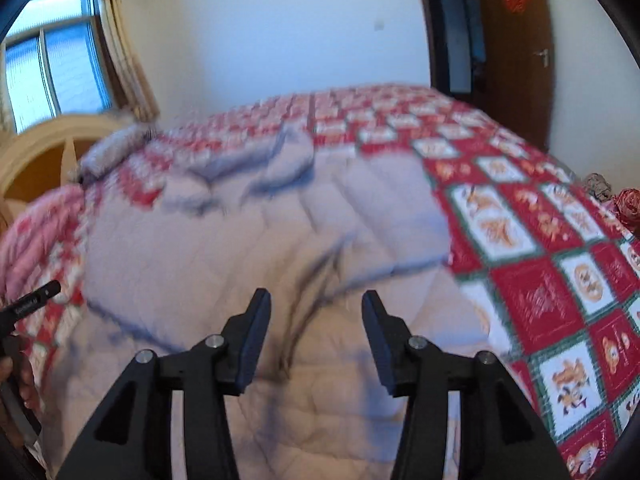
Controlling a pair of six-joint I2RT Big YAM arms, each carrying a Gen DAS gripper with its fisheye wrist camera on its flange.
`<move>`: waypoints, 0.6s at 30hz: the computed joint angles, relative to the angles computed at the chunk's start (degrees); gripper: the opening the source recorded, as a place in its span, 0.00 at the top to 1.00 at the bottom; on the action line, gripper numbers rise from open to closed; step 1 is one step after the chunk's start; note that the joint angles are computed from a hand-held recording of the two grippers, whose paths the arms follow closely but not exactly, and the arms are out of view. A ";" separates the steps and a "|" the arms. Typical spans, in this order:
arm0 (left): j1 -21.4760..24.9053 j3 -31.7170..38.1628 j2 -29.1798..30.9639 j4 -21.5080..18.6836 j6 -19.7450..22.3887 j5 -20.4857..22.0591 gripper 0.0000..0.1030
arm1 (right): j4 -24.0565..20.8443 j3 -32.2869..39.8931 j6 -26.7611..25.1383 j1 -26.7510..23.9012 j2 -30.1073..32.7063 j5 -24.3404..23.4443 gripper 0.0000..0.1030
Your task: Fold large clothes
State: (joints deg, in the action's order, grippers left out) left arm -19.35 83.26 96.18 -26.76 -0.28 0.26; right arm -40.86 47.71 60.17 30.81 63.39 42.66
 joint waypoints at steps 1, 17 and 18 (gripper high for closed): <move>-0.79 3.10 1.56 -0.95 -1.29 -0.46 0.13 | 1.05 0.47 -1.08 -0.48 0.04 -0.16 0.51; -3.75 20.27 22.47 -6.68 -4.30 -11.79 0.06 | 14.97 4.26 -15.04 -10.14 15.68 -17.50 0.60; -3.69 20.99 22.96 -7.76 -4.44 -11.41 0.04 | 14.86 4.47 -15.15 -10.14 16.19 -17.34 0.60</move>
